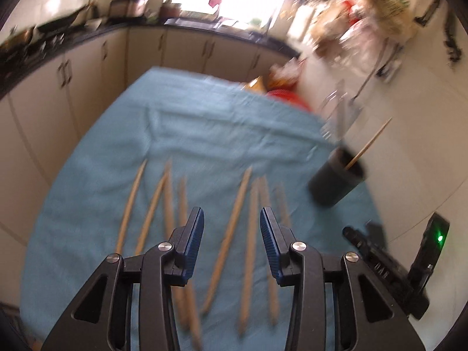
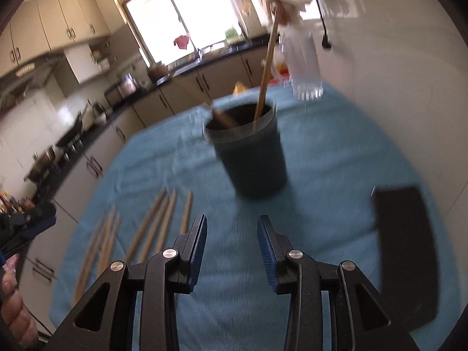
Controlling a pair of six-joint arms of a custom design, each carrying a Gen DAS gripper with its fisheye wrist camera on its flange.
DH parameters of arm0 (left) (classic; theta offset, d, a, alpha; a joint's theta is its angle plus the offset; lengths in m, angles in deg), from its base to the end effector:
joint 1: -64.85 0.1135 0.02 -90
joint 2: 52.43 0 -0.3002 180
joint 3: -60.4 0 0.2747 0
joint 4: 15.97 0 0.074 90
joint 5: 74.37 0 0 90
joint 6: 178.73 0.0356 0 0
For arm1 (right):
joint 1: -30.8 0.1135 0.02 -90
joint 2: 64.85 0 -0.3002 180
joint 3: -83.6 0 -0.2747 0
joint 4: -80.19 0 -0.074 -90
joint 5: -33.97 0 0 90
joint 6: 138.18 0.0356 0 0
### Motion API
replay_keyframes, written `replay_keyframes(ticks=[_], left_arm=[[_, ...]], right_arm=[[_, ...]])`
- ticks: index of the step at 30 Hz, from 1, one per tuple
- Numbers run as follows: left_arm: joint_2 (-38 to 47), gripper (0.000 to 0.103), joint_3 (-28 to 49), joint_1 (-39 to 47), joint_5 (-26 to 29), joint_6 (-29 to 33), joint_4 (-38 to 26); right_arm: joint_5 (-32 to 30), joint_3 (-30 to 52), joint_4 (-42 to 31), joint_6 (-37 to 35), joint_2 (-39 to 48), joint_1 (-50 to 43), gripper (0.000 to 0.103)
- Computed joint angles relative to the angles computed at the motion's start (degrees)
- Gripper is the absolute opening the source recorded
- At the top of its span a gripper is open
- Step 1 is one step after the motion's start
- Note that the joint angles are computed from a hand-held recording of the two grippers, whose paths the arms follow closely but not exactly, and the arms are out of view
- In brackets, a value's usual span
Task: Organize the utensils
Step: 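Grasp another chopstick with the left tool while the right tool grasps one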
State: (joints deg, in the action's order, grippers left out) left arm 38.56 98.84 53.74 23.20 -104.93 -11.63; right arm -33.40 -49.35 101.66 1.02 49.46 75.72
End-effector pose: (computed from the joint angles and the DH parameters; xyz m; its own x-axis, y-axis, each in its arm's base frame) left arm 0.2592 -0.0557 0.1141 -0.7799 -0.1287 -0.6125 0.0620 0.9579 -0.2802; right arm 0.2393 0.2193 0.0571 -0.6812 0.3074 -0.6644 0.0825 0.9340 0.3476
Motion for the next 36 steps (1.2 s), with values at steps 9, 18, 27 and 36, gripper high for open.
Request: replay_keyframes(ticks=[9,18,27,36], left_arm=[[9.1,0.038,-4.9,10.6,3.7,4.5,7.1],[16.1,0.038,2.9,18.8,5.5,6.9,2.3],[23.0,0.036,12.5,17.6,3.4,11.2,-3.9],[24.5,0.007,12.9,17.1,-4.9,9.2,-0.5]], right_arm=[[-0.8,2.7,3.3,-1.7,7.9,1.7,0.038],[-3.2,2.2,6.0,-1.4,8.5,0.5,0.039],[-3.9,1.7,7.3,-1.3,8.8,0.1,0.039],[-4.0,3.4,4.4,-1.2,8.9,0.2,0.039]])
